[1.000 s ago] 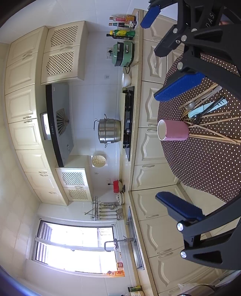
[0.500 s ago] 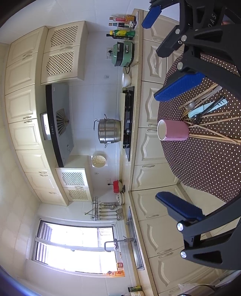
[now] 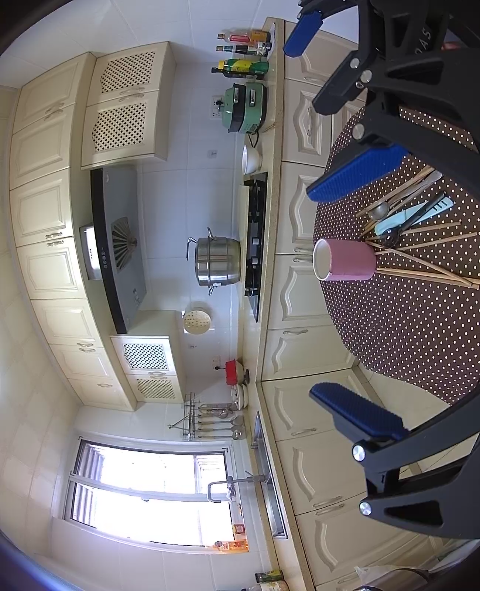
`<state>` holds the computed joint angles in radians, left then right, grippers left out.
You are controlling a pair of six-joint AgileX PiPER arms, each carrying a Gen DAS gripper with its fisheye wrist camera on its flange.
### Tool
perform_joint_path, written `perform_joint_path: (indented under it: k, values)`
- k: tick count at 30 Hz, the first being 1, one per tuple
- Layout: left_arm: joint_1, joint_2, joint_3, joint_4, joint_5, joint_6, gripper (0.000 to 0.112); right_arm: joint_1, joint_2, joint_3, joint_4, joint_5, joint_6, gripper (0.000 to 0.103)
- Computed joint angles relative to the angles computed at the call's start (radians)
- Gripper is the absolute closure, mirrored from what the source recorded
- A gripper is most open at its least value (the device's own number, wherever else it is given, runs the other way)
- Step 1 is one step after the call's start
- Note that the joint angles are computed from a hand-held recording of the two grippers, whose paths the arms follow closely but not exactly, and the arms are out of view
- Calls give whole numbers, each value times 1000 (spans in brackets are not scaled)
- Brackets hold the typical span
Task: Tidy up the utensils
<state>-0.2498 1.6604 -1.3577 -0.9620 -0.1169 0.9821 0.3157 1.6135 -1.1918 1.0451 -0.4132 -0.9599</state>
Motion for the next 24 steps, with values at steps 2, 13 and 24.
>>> perform_joint_path:
  k: [2, 13, 24]
  values:
    - [-1, 2, 0, 2, -2, -1, 16, 2, 0, 1, 6, -4, -7, 6]
    - [-5, 2, 13, 87, -15, -83, 16, 0, 1, 0, 11, -3, -11, 6]
    - [-10, -1, 20, 98, -27, -88, 16, -1, 1, -1, 18, 0, -18, 6]
